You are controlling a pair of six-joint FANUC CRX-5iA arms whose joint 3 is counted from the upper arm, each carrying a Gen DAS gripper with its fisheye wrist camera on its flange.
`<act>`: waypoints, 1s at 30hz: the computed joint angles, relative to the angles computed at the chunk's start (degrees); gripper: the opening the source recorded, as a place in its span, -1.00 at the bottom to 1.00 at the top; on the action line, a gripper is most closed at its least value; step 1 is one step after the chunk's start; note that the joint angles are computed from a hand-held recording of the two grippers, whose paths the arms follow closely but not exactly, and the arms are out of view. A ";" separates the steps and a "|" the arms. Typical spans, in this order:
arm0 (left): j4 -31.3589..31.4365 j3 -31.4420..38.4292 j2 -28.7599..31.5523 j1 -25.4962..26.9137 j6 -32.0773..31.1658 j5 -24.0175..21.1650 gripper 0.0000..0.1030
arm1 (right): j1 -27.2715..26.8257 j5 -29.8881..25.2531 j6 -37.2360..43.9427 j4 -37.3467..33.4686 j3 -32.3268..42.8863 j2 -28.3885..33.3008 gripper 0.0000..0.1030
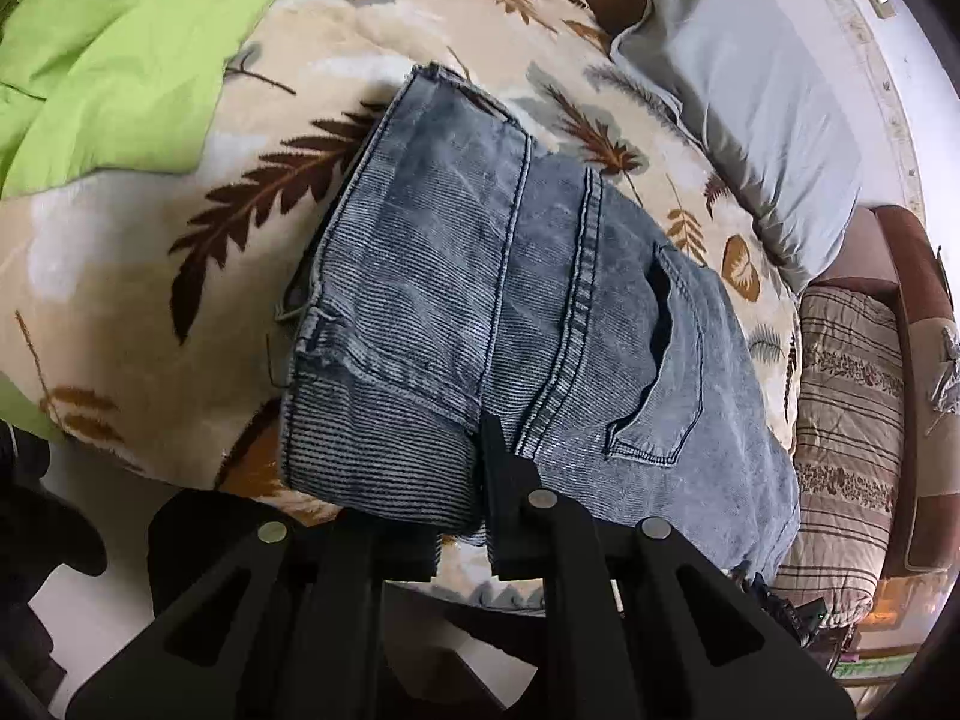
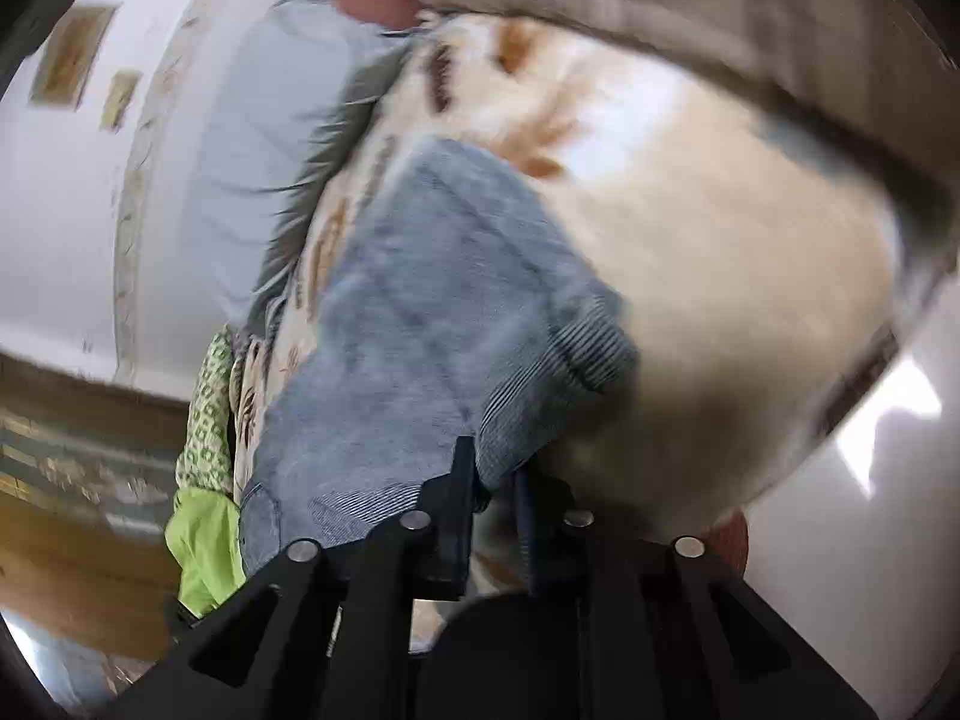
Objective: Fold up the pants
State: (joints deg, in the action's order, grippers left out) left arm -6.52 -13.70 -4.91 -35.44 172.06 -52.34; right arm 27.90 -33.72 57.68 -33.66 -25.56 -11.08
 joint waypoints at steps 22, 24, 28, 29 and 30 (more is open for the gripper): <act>-1.30 4.04 2.24 -0.55 -3.72 -1.41 -0.37 | 2.69 9.81 -6.53 30.47 11.59 12.00 -0.80; -0.66 4.21 3.50 -0.29 -4.31 -2.26 -0.37 | 3.56 6.46 -11.60 38.78 11.91 14.24 -0.82; 2.67 1.37 3.35 0.90 -6.25 0.37 -0.37 | 3.47 -1.52 -13.83 41.29 13.52 19.05 -0.82; 3.43 0.84 2.85 1.12 -7.38 0.70 -0.37 | 3.47 -1.50 -14.90 41.67 12.73 18.85 -0.82; 4.34 0.31 2.22 1.34 -9.08 0.95 -0.37 | 3.67 -1.32 -17.49 43.40 11.59 18.28 -0.82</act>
